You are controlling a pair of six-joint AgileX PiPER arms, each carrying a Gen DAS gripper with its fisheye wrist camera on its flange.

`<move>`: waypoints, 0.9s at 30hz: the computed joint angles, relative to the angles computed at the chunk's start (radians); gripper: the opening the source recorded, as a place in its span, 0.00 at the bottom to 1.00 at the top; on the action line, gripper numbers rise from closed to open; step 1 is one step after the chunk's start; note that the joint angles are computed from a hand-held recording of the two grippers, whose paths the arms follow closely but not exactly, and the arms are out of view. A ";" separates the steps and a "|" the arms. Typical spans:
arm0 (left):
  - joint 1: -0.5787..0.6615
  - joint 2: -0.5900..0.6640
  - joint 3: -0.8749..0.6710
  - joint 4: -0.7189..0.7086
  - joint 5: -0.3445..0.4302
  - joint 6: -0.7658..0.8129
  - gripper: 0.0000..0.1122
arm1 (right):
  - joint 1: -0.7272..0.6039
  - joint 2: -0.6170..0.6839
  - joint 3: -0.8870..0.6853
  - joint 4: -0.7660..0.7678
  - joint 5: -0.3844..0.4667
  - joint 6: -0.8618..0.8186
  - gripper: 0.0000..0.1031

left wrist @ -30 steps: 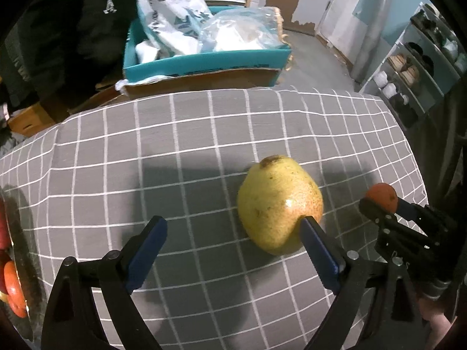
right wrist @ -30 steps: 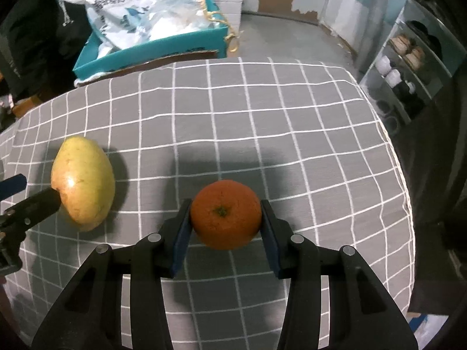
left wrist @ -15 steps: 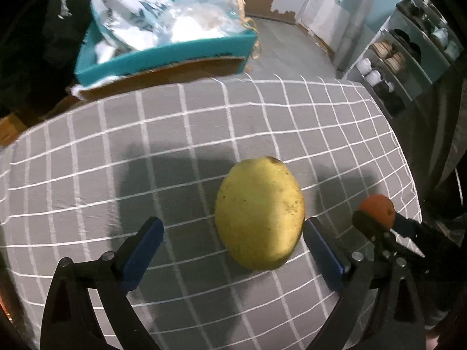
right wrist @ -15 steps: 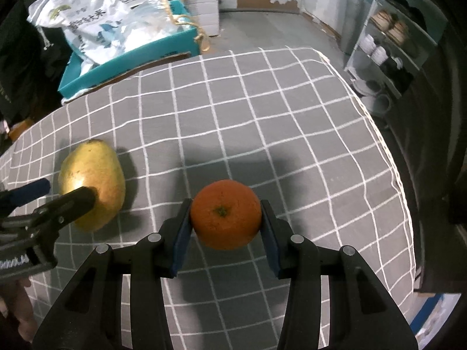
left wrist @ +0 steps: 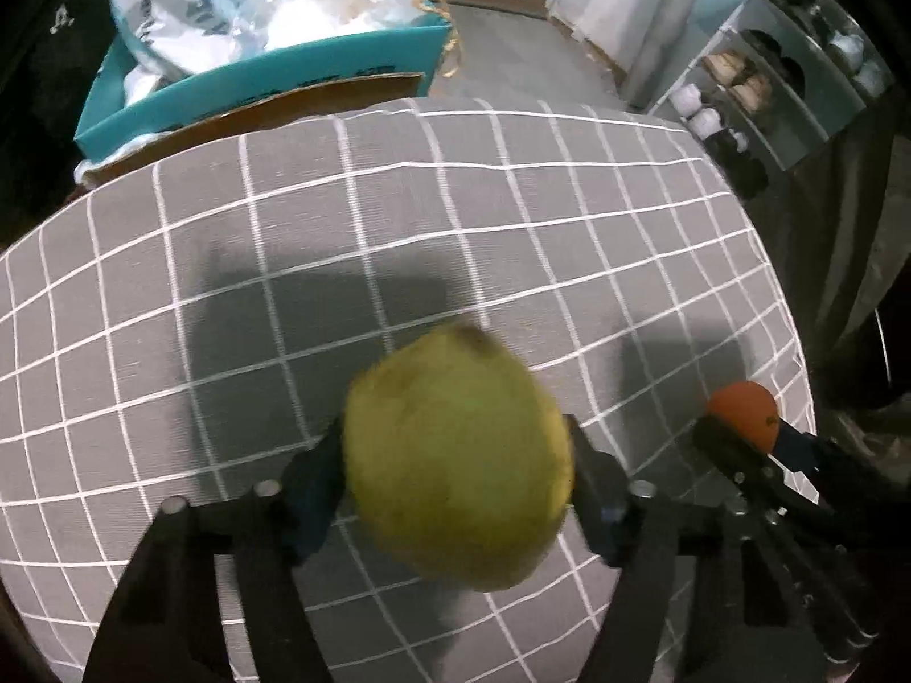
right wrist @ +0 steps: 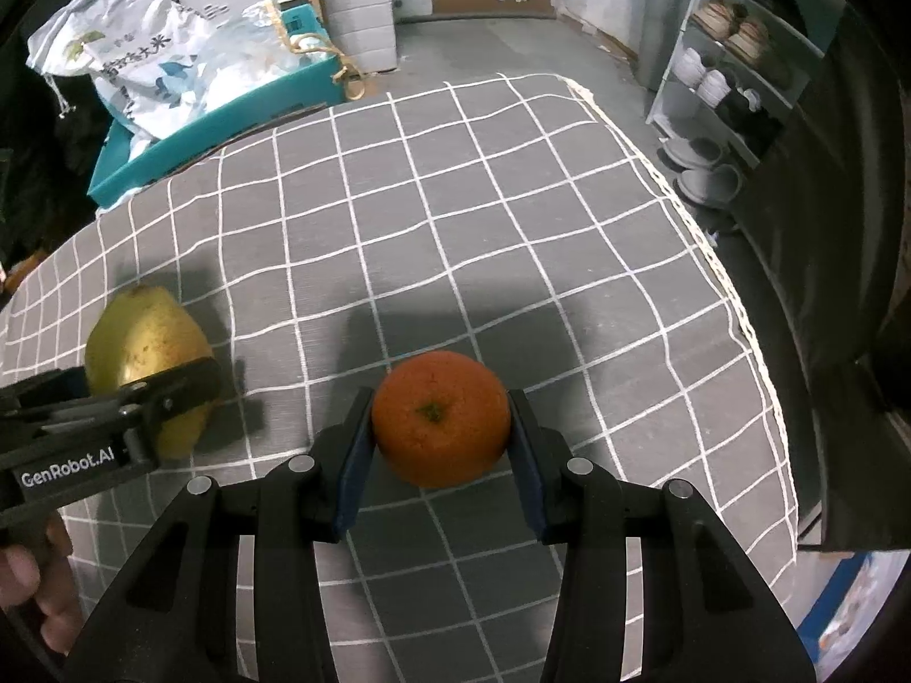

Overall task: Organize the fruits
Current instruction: 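Grasp the yellow-green pear with the left tool while the right tool lifts the small orange, then lift the pear with the left tool while the right tool carries the orange toward the bowl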

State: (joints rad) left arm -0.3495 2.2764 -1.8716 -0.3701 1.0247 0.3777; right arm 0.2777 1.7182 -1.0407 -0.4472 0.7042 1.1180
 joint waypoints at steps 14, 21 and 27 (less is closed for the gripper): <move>0.014 -0.151 0.200 0.068 -0.147 0.022 0.60 | 0.050 -0.035 -0.039 -0.058 0.064 0.023 0.42; 0.045 -0.246 0.273 0.062 -0.196 0.070 0.60 | 0.097 -0.073 -0.075 -0.086 0.126 0.037 0.42; 0.081 -0.332 0.323 0.038 -0.212 0.118 0.60 | 0.148 -0.103 -0.111 -0.112 0.187 0.054 0.42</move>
